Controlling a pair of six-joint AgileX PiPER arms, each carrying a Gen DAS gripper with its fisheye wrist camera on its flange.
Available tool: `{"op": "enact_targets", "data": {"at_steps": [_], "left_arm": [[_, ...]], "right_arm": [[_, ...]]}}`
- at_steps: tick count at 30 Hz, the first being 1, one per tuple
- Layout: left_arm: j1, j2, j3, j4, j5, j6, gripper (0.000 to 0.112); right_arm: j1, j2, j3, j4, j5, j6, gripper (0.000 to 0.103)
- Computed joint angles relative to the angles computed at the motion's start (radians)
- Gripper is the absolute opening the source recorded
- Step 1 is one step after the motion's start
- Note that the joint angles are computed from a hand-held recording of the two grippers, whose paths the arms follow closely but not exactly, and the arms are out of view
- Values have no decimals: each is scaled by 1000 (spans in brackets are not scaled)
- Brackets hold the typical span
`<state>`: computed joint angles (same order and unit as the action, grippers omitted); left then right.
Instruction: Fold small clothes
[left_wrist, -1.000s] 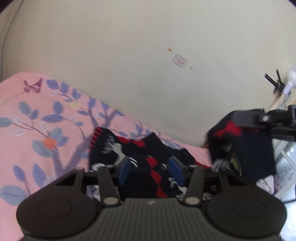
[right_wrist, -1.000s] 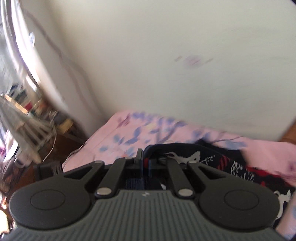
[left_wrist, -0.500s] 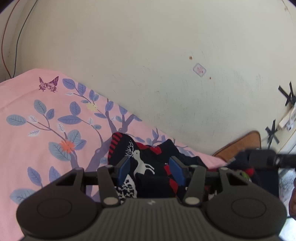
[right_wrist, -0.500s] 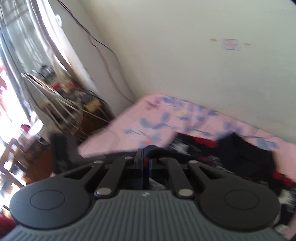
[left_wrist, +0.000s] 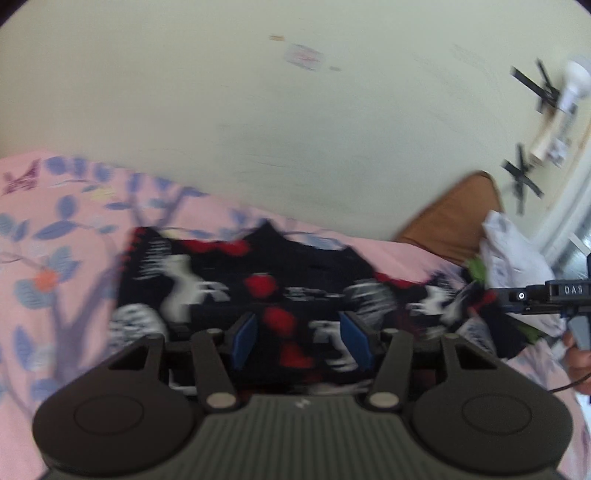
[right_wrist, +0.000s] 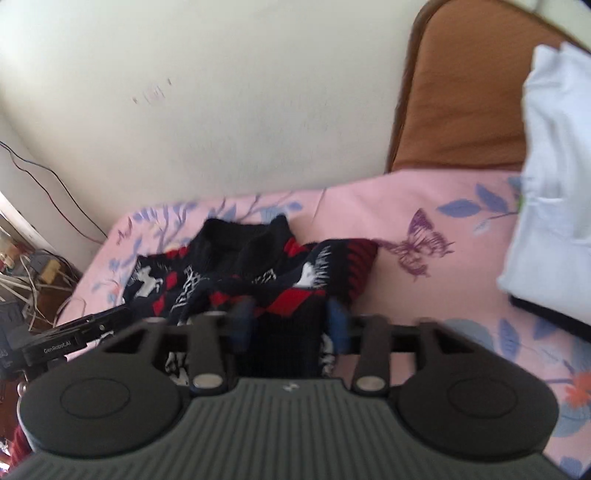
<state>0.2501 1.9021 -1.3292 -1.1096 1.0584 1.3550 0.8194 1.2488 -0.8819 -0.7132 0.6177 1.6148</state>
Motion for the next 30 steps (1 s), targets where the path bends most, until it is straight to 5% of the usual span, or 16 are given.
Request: {"op": "enact_targets", "data": {"at_steps": [3, 8, 10, 12, 13, 14, 15, 17, 21, 25, 27, 30], "left_arm": [[-81, -19, -7, 51, -26, -88, 55], [-240, -52, 40, 130, -184, -145, 50], [-284, -89, 103, 128, -276, -104, 22], [-293, -112, 152, 84, -331, -36, 17], [-279, -120, 164, 59, -321, -16, 15], [-257, -129, 174, 28, -302, 4, 15], [-228, -139, 184, -10, -275, 31, 15], [-174, -153, 198, -78, -233, 71, 16], [-84, -130, 184, -99, -168, 15, 17], [-86, -112, 193, -29, -246, -63, 27], [-65, -105, 200, -35, -221, -48, 29], [-32, -112, 214, -68, -185, 6, 45]], "right_arm": [[45, -57, 66, -64, -31, 75, 66], [80, -74, 116, -112, -51, 137, 66], [73, -78, 144, -136, -63, 190, 67], [61, -89, 189, -165, -96, 251, 66], [50, -89, 205, -154, -127, 243, 60], [33, -89, 213, -119, -161, 196, 29], [39, -84, 202, -96, -155, 167, 13], [110, -66, 145, -158, -57, 177, 11], [172, 26, -33, -232, 64, 71, 11], [121, 194, -198, -193, 64, -114, 15], [116, 329, -303, -162, 195, -238, 53], [111, 382, -318, -147, 275, -220, 56]]}}
